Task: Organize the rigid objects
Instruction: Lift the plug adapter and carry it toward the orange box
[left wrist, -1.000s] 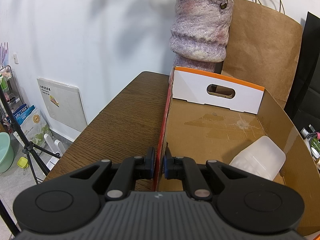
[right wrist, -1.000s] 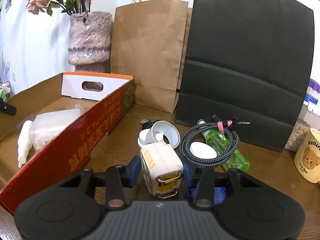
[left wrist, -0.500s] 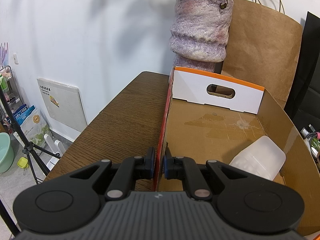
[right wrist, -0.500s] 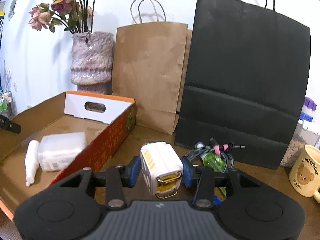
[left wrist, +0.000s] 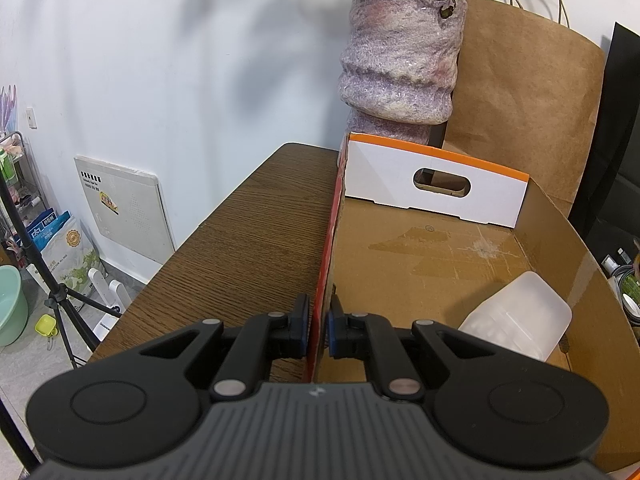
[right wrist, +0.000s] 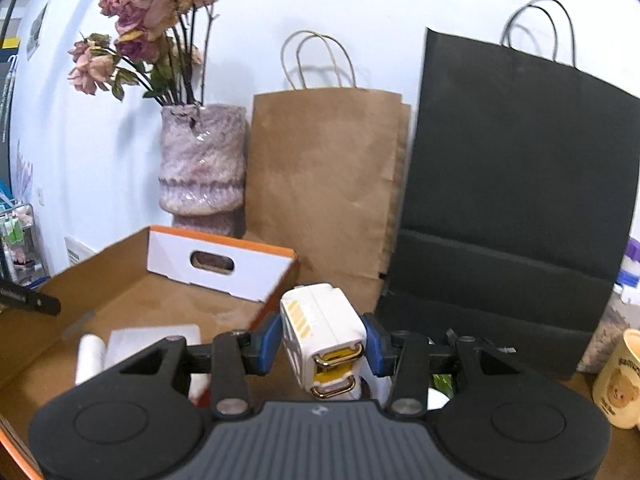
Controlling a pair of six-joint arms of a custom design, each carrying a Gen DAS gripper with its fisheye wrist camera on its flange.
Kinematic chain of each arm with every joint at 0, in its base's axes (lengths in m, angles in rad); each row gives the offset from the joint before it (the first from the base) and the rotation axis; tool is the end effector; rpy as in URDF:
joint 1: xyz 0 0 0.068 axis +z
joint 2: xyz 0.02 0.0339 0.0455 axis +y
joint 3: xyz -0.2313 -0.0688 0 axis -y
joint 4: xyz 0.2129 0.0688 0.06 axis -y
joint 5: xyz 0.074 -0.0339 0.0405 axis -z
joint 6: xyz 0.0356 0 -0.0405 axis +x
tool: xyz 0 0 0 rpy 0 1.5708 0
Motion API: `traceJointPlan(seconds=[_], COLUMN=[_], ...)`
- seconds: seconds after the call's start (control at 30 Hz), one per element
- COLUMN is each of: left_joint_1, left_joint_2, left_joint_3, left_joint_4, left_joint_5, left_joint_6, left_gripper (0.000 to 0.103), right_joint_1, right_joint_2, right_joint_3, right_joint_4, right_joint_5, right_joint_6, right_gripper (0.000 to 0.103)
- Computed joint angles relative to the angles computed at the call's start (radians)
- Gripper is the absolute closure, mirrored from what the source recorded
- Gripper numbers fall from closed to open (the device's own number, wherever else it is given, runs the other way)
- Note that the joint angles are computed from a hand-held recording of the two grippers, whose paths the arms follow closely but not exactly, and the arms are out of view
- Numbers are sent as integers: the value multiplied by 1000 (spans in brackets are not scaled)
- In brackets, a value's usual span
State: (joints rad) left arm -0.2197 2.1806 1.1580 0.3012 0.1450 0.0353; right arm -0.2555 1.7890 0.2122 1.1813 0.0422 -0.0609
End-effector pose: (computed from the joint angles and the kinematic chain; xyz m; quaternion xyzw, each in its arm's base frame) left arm 0.3860 -0.0915 0.0805 0.1452 0.8976 -0.1036 0.4031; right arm 0.2221 -0.0596 0.0838 0.0925 0.8270 -0.1047 0.5446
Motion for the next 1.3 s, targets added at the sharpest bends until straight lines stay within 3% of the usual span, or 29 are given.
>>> traceJointPlan(seconds=[0.57, 0.9, 1.3], left_joint_1=[0, 1, 0], left_joint_2=[0, 1, 0], left_joint_3=[-1, 3, 6], left_joint_4=[1, -1, -3], left_joint_5=[0, 0, 1], left_joint_6=[0, 2, 2], left_gripper=[93, 93, 93], right_joint_1=[230, 303, 320], right_joint_2=[-14, 25, 39], right_joint_3=[212, 393, 403], right_joint_4=[-191, -420, -442], right_joint_5=[87, 114, 96], right_joint_6=[41, 59, 45], right_gripper=[61, 61, 60])
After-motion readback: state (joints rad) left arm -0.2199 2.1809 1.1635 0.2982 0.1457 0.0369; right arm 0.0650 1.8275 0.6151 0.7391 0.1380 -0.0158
